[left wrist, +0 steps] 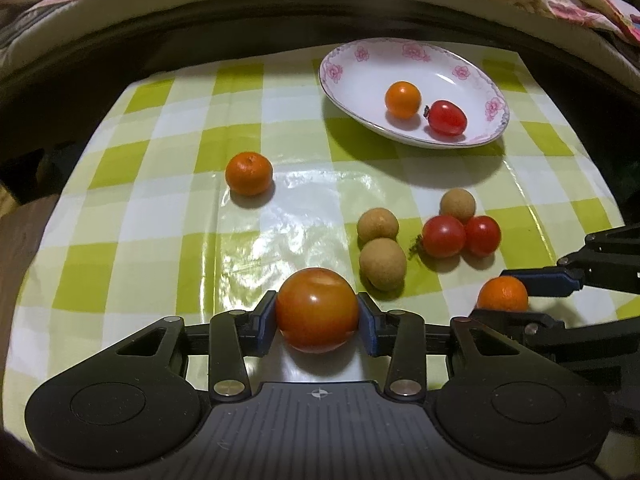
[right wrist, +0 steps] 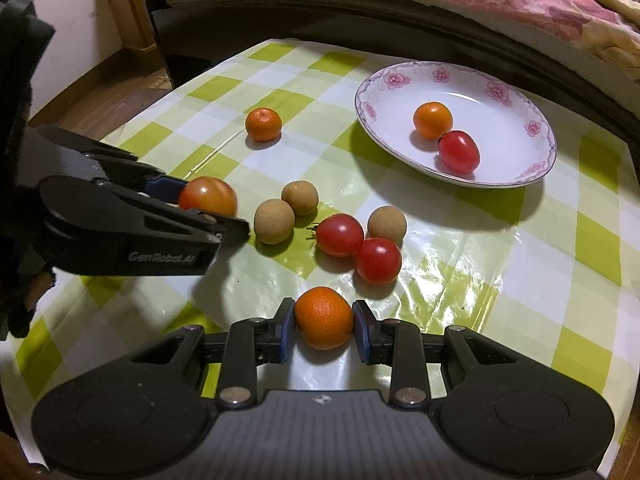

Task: Organize fruits
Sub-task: 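Hold the large red tomato in the left tool while the right tool holds the mandarin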

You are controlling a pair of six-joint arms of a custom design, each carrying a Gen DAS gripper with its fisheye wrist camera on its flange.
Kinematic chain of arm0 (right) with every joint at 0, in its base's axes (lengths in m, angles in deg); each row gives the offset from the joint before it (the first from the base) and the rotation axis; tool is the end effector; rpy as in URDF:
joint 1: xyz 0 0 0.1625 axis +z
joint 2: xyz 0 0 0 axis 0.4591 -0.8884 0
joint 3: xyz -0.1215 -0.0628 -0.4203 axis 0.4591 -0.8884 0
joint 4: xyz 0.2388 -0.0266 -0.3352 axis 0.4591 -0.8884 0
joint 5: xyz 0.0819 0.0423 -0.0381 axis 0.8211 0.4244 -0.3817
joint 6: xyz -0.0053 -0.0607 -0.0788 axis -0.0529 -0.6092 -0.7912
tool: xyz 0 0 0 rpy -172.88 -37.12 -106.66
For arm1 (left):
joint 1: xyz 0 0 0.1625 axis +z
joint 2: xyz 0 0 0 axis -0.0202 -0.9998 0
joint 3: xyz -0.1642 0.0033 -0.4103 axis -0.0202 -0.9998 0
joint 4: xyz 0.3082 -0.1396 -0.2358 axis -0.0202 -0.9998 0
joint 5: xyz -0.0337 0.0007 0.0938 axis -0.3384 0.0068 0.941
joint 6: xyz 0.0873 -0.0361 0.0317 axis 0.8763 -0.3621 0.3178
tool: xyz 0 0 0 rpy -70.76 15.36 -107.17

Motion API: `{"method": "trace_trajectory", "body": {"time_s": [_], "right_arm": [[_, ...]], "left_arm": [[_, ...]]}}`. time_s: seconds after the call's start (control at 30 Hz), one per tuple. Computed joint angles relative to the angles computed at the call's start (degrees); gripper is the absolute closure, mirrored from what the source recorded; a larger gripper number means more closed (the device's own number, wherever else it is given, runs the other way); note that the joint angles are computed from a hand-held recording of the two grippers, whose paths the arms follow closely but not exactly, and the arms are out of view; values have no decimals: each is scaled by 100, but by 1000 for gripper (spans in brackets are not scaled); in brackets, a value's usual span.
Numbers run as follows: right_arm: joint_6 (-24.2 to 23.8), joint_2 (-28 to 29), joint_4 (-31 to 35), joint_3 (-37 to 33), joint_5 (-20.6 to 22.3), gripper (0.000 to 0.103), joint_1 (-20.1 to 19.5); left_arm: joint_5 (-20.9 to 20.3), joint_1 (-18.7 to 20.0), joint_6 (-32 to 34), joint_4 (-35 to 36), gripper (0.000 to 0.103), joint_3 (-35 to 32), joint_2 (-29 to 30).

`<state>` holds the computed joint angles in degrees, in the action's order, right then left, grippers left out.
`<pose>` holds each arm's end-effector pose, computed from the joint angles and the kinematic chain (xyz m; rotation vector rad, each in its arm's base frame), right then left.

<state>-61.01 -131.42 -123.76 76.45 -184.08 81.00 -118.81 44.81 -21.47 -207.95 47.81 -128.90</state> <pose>0.2314 -0.4572 0.1471 0.5342 -2.4477 0.5031 -0.2243 -0.4888 0.1278 0.7302 2.3652 -0.4399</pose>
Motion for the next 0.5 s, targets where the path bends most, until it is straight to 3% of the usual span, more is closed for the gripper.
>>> {"method": "trace_trajectory", "body": {"time_s": [0.2,0.5], "right_arm": [[110,-117,-61,136,-108,69,85],[111,-80,-178,300,-312,69,150]], "left_arm": [[-151,-170,-163,193,54,195,-146],[-73,-237,-12,-72,53,363,-125]]}}
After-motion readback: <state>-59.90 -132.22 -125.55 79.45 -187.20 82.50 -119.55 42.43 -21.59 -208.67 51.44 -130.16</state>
